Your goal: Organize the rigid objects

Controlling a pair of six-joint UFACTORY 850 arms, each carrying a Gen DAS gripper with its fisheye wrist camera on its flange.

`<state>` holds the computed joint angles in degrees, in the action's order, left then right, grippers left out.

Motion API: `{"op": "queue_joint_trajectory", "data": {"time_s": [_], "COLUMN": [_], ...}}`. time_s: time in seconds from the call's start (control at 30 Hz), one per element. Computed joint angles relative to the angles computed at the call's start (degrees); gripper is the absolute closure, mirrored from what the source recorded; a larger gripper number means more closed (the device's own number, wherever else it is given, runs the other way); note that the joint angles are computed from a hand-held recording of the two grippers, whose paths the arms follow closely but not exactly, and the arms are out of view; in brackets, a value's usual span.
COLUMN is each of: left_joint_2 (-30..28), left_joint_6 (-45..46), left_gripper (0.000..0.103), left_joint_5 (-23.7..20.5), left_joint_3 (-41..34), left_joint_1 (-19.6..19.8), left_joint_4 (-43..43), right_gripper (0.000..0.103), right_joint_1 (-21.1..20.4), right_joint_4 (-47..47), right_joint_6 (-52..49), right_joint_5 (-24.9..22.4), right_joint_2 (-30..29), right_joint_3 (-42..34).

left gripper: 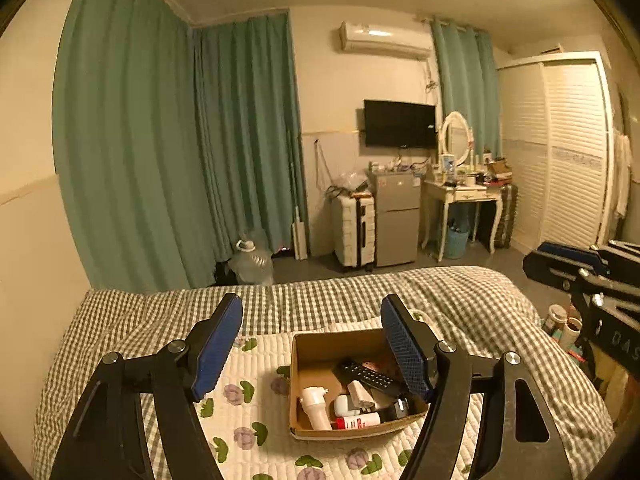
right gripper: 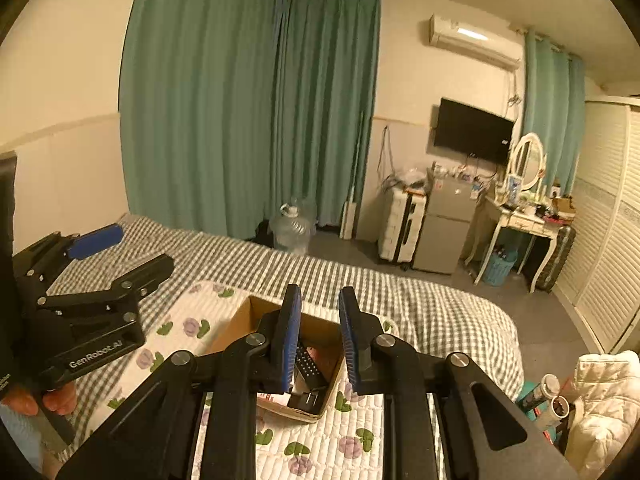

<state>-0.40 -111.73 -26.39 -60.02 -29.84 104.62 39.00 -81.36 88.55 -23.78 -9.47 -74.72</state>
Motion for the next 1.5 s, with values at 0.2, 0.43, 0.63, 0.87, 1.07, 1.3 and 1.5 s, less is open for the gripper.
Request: {"op": "queue_joint_trajectory", "data": {"time_s": [0.2,0.43,0.63,0.87,1.07,1.3,1.5], "left_joint_2": [2.9,1.3,-4.3,-9.3,-9.0,-8.1,-8.3], "left_joint_6": [-9.1,-23.9,-32.7,-35.3,-40.0,-41.2,-40.0], "left_gripper": [0.026,0.014,0.006,0.006,0.006,0.006,0.006], "left_joint_5": [-1.1,-2.8,-10.9,-12.9,-11.6,-11.6,-11.2], "left_joint_3": [5.1,10.4,13.7,14.9,15.9,16.3,16.0], "left_joint_1": [-0.1,1.0,0.9,1.8,2.9,3.4,3.1], "left_joint_4": [10.4,21.6,26.2,26.4,29.8,29.9,28.9], "right_gripper": [0.051,0.012,0.000,0.000,0.000,0.000,0.000], "right_joint_1": [2.2,2.1,1.2,0.6,1.8,1.4,1.2], "right_joint_4": [-11.0,-30.9,-40.8,-43.9,-40.1,-40.3,-40.8], "right_joint_6": [15.6,41.1,53.8,59.5,54.0,55.9,57.2], "right_joint_5": [-4.1,-5.3,-9.2,-11.2,-14.1,-12.6,-12.5], "right_joint_2": [2.8,-1.9,-9.2,-13.6,-13.8,-13.2,-13.2], "right_joint_3": [5.4,10.2,11.7,11.7,11.4,12.3,12.5]}}
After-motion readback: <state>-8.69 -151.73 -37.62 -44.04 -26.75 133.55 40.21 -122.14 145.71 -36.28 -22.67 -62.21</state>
